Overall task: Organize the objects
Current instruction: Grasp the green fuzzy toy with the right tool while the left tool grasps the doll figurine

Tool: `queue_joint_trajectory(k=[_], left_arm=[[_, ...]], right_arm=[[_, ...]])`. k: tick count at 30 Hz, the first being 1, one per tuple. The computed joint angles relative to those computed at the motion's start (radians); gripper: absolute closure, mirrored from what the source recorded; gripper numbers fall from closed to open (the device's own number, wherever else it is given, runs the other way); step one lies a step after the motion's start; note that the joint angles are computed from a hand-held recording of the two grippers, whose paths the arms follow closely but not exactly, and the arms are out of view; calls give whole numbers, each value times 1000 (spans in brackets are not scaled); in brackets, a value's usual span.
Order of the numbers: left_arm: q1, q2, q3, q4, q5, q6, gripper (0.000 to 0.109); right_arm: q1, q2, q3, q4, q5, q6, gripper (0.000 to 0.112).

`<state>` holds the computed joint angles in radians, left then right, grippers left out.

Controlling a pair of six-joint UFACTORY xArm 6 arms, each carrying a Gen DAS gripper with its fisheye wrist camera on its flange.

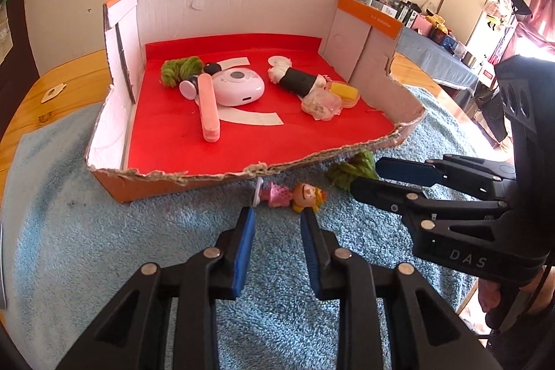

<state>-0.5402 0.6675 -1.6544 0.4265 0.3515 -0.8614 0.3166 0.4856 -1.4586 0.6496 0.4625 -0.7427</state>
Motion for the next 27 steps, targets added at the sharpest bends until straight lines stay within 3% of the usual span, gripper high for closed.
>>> queue_joint_trajectory(k=[14, 18, 27], left_arm=[[-3, 43, -63, -47, 34, 89, 68], [1, 46, -70, -16, 38, 70, 60], [-1, 66, -101, -58, 48, 146, 59]], right_arm=[[-3, 48, -62, -35, 37, 29, 75], [-3, 55, -72, -42, 41, 33, 72], [-6, 79, -105, -53, 56, 43, 68]])
